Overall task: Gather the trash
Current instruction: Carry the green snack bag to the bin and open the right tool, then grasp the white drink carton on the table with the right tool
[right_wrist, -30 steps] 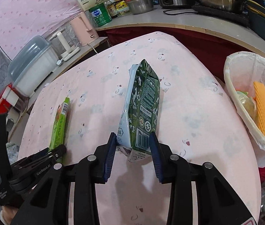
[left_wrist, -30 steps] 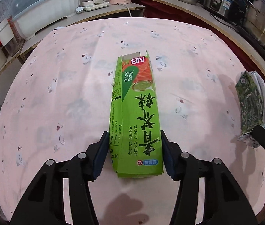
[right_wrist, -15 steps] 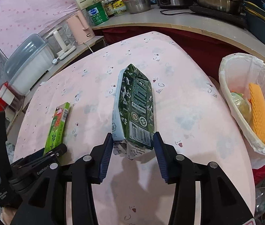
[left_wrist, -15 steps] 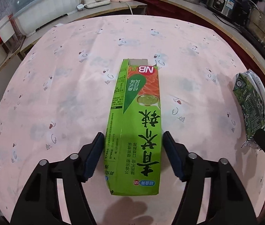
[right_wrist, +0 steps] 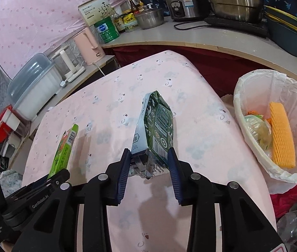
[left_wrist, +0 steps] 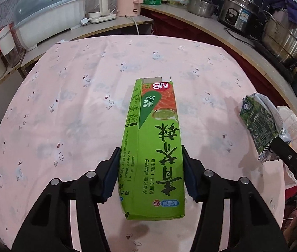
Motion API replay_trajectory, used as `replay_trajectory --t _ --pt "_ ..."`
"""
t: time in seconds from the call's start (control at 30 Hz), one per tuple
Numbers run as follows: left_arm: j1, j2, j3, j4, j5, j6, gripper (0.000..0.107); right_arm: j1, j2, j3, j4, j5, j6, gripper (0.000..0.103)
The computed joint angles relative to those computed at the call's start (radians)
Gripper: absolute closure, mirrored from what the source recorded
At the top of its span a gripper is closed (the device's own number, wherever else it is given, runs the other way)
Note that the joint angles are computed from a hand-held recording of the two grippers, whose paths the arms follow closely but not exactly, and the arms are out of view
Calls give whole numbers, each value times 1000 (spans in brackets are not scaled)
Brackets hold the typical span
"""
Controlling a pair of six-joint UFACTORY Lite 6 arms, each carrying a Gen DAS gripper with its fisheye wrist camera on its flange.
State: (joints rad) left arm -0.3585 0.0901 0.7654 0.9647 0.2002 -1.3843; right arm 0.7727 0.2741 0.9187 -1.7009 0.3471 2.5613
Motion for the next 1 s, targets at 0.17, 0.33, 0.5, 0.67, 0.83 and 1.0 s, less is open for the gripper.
replay_trajectory --t 0.17,0.33,0.5,0.67,0.83,1.0 --pt "-100 -74 10 -66 57 24 56 20 -133 -94 0 45 8 69" --pt "-210 -108 36 -78 110 -3 56 33 -279 -195 28 88 -6 70" --pt "-334 -87 100 -61 168 -54 56 21 -430 -288 77 104 -60 95" --pt "-420 -39 165 -39 206 -90 55 -56 -478 -341 123 23 -147 102" --pt "-443 -23 149 -14 219 -134 55 -80 -474 -408 28 -14 -33 88" --pt "-418 -47 92 -6 205 -151 55 -57 -406 -396 -70 -31 58 66"
